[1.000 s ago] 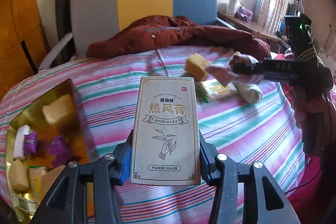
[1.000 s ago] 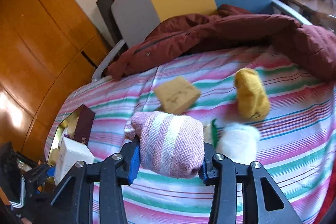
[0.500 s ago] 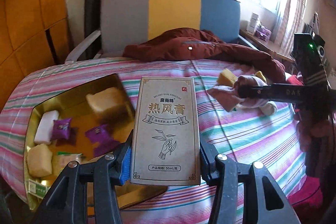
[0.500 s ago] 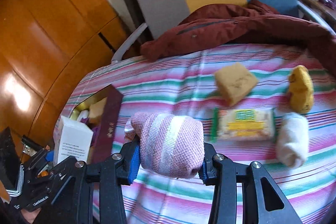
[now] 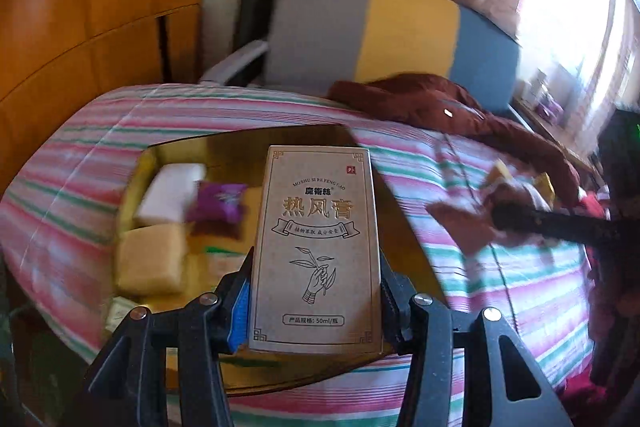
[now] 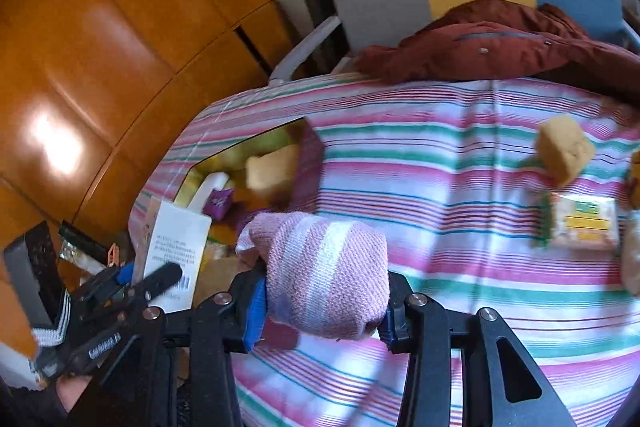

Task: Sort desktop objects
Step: 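Lower the box and sock into the gold tray and open both tools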

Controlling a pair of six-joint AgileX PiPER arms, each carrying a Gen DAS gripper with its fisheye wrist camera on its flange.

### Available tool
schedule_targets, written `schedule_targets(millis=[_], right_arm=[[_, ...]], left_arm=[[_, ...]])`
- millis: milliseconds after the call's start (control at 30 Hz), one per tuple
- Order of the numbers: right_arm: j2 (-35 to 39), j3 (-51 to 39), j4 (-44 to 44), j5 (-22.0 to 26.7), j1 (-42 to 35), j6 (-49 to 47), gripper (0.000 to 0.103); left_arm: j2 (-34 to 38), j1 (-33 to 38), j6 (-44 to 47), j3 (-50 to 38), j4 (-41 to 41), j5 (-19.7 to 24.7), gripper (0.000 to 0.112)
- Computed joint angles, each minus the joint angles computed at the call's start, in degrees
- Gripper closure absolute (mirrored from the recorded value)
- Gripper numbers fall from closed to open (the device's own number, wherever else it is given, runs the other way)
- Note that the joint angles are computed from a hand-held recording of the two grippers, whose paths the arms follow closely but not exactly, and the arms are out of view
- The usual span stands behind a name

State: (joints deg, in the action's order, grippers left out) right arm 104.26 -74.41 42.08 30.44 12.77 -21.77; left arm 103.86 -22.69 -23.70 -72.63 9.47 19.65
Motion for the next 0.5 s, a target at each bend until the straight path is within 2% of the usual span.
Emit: schedule_targets(millis=[300, 500], right_arm=[[3.5, -3.5, -2.7, -2.1, 9.1, 5.9, 0.058], [7.3, -8.7, -7.8, -1.4, 11.7, 13.6, 0.058]], left_arm=[[-4.0, 10.5, 4.5, 7.4, -6.0, -2.8, 0.061], [-3.1, 13.4, 13.5, 7.6, -15.8, -2.9, 0.061]])
